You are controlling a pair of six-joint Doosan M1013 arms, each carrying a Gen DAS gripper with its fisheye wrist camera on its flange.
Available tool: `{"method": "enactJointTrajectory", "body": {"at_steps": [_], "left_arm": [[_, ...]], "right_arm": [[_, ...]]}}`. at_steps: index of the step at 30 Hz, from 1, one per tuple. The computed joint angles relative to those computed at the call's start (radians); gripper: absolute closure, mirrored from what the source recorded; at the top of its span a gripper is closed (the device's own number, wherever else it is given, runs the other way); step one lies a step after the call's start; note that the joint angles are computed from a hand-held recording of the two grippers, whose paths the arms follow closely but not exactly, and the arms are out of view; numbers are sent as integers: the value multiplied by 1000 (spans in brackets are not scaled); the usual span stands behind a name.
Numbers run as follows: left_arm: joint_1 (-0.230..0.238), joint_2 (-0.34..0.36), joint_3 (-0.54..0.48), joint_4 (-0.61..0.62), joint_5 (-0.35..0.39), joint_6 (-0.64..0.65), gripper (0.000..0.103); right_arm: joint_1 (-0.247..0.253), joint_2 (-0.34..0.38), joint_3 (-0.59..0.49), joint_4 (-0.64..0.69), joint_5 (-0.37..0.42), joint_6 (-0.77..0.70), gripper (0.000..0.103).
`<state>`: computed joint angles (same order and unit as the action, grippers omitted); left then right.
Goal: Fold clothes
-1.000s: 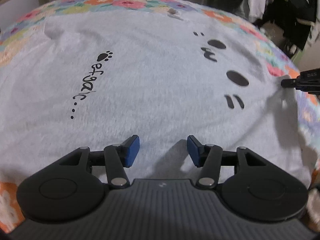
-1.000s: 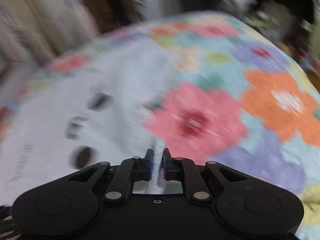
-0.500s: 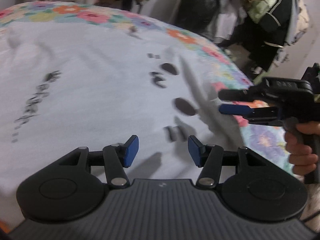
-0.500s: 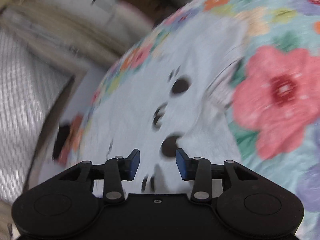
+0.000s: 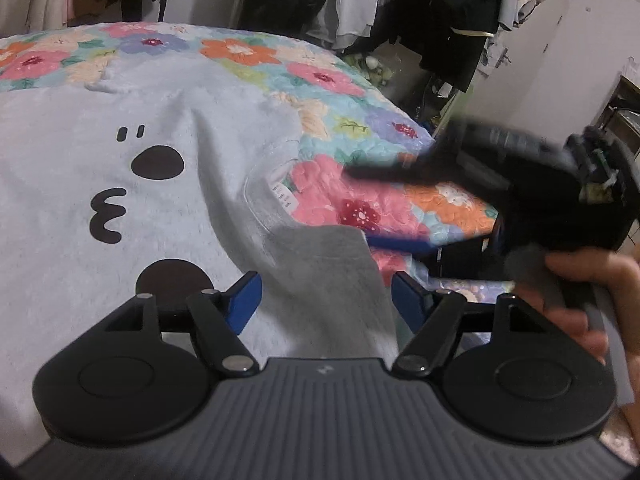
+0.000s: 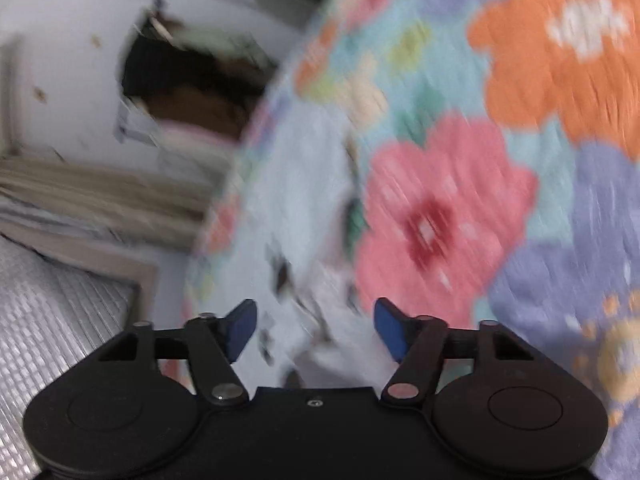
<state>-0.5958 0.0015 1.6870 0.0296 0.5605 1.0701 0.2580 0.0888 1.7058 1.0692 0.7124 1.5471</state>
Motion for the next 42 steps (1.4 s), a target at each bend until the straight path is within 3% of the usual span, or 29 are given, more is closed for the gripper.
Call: {"method": "enactJointTrajectory", "body": {"at_steps": [2, 4, 7, 8, 9, 12, 14, 15, 16, 17, 20, 22, 24, 27, 31, 36, 42], "left_arm": [[12, 0, 2, -26, -3, 23, 33], [20, 3, 2, -49, 5, 43, 34], [16, -6, 17, -61, -12, 68, 34], [13, -8, 23, -57, -22, 68, 34], [12, -9, 27, -55, -32, 68, 32], [14, -1, 21, -61, -7, 63, 28], [23, -1, 27, -91, -10, 60, 31], [22, 0, 27, -57, 1, 11, 49], [20, 0, 26, -10, 16, -48, 82], [20, 3, 23, 32, 40, -98, 91], [48, -8, 43, 63, 44, -226, 95], [68, -25, 67, 72, 19, -294, 95], [79, -41, 86, 99, 2, -354, 95], [88, -55, 98, 165, 4, -431, 95], [87, -63, 105, 288, 41, -552, 95], [96, -78, 131, 285, 22, -598, 95], [116, -91, 164, 302, -12, -761, 95]], "right_arm": [[4, 13, -10, -50, 63, 59, 31], [3, 19, -4, 55, 84, -14, 30], [12, 28, -2, 174, 89, -130, 54], [16, 34, -8, 189, 94, -152, 70], [20, 42, -16, 203, 110, -165, 74], [16, 59, -31, 238, 158, -185, 75], [10, 65, -33, 256, 183, -191, 72], [6, 66, -30, 270, 191, -195, 71], [3, 68, -26, 283, 198, -198, 71], [0, 71, -21, 315, 199, -191, 70], [-4, 65, 8, 405, 136, -181, 57], [1, 49, 4, 312, 56, -119, 55], [13, 38, -21, 112, -6, -8, 55], [46, 48, -83, -199, -18, 146, 55], [42, 73, -114, -184, 16, 155, 54], [48, 89, -130, -281, 27, 196, 52], [64, 113, -132, -240, -61, 174, 45]]}}
